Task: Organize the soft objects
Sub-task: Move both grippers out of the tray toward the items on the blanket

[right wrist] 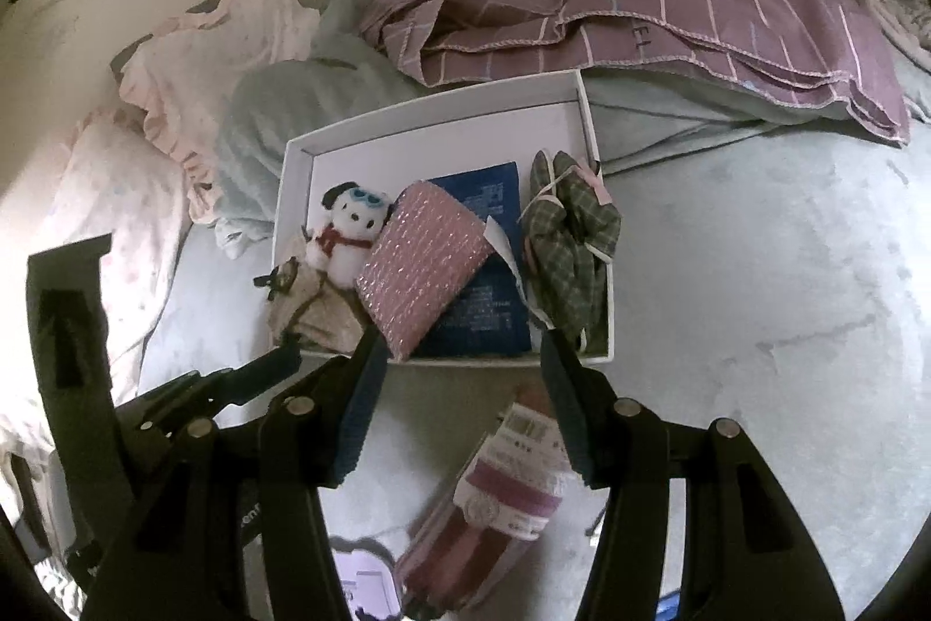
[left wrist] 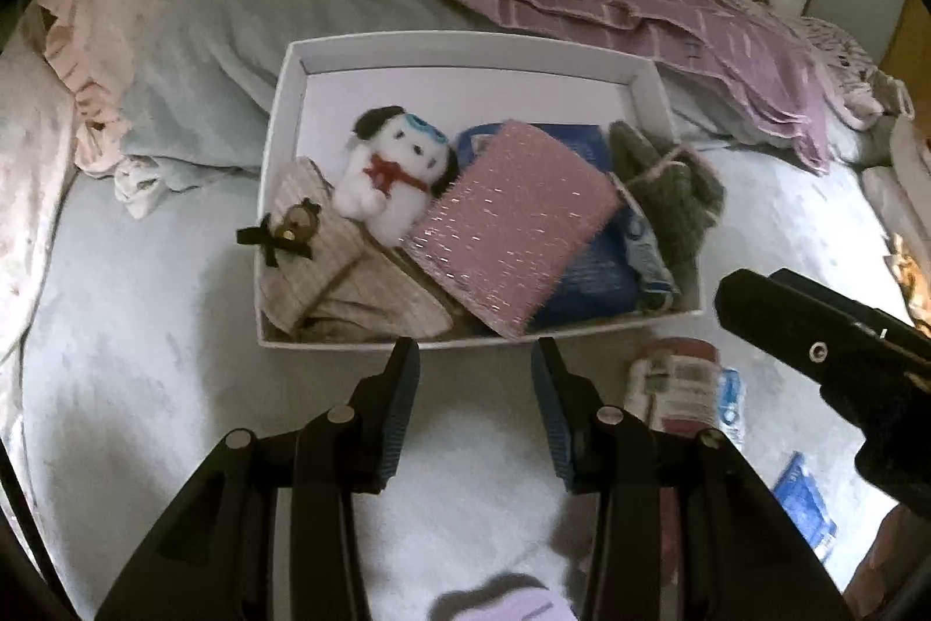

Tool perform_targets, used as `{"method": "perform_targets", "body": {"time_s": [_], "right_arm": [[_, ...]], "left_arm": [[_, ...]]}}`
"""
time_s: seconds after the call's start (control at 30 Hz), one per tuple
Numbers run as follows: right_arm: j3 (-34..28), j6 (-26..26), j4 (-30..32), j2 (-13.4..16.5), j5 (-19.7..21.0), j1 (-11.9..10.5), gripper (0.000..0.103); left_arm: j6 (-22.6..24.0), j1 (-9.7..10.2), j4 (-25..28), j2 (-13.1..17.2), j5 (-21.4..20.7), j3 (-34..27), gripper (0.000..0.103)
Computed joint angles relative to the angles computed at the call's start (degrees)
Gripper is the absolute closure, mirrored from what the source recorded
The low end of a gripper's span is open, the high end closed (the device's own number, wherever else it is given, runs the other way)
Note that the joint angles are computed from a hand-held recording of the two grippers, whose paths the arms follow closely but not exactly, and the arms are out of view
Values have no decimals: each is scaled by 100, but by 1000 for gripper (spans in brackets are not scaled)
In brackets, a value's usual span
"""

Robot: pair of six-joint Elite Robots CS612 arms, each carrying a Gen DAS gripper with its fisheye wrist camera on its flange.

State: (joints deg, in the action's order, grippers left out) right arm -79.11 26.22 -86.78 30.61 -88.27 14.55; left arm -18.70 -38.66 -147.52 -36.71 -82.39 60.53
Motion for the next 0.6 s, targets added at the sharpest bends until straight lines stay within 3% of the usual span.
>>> {"method": "perform_targets", "body": {"time_s": [0.3, 0.47, 0.5, 0.6], "right_arm": [[-98, 75, 382, -25, -14, -13, 44], [-45, 330, 551, -76, 281, -55, 44], [-38, 301, 427, -77, 198, -35, 44], [-169, 269, -595, 46, -656, 132, 44]], "left_arm": [[120, 40, 94, -62, -487, 46, 63], [68, 135, 546, 27, -1208, -169, 63], [54, 132, 577, 27, -1225, -177, 63], [5, 92, 467, -25, -993, -94, 63]]}}
